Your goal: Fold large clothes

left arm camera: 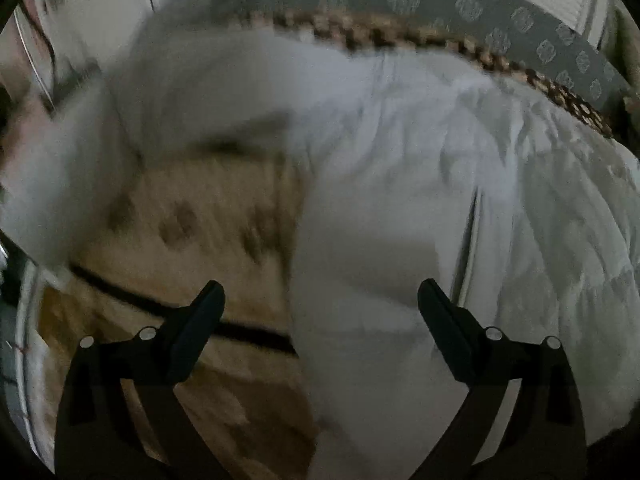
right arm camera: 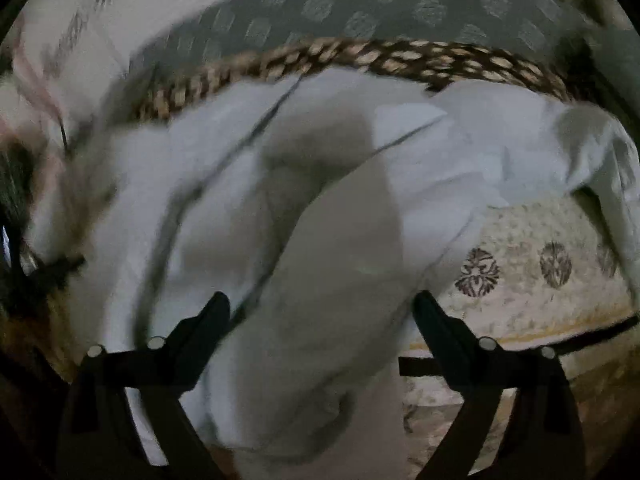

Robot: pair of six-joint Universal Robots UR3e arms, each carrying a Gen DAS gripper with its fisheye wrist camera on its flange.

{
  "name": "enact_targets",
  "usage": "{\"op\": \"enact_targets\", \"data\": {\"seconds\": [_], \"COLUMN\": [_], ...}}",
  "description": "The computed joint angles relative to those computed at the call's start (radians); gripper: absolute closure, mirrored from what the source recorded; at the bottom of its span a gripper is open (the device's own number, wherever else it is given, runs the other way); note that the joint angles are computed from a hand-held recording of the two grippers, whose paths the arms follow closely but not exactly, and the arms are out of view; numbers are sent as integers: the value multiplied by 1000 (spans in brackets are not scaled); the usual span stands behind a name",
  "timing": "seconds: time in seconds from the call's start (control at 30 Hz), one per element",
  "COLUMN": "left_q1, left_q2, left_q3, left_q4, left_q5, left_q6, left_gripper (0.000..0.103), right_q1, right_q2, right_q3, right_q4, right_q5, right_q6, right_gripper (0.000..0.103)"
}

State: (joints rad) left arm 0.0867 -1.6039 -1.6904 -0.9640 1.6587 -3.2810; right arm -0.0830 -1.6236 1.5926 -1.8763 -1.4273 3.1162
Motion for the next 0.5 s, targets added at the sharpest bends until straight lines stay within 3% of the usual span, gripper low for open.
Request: {"op": "enact_targets", "data": {"seconds": [0.1,0.13,0.2,0.27,0.37,0.47,0.5], "left_q1": [11,0,-8,-18,-58,-89,-73], "left_q2": [-31,-50,-67,-77,-87,-74,-58], "left_q3": [-54,-60,-68,-57,-54,-61,-64], "left_q4": [20,43,79,82,120,207,223], "left_q5": [-37,-25,-39,-49,23,212,234], "left_q6": [2,-3,18,35,52,64,53], "left_gripper": [6,6,23,53,79,85,85], "right_q1": [-4,-19,-22,8,30,13,-16], "right_q2": [10,6,-15,-29,-78,-180,-203], "right_q3": [45,51,57,39,36,65,74], "right_q4": [6,6,-6,-32,-125,-285,-305], "right_q5": [20,36,33,-24,-134,-286,-278], "right_q6": [2,1,7,15,30,42,23], "right_gripper": [56,60,75,81,90,92,92]}}
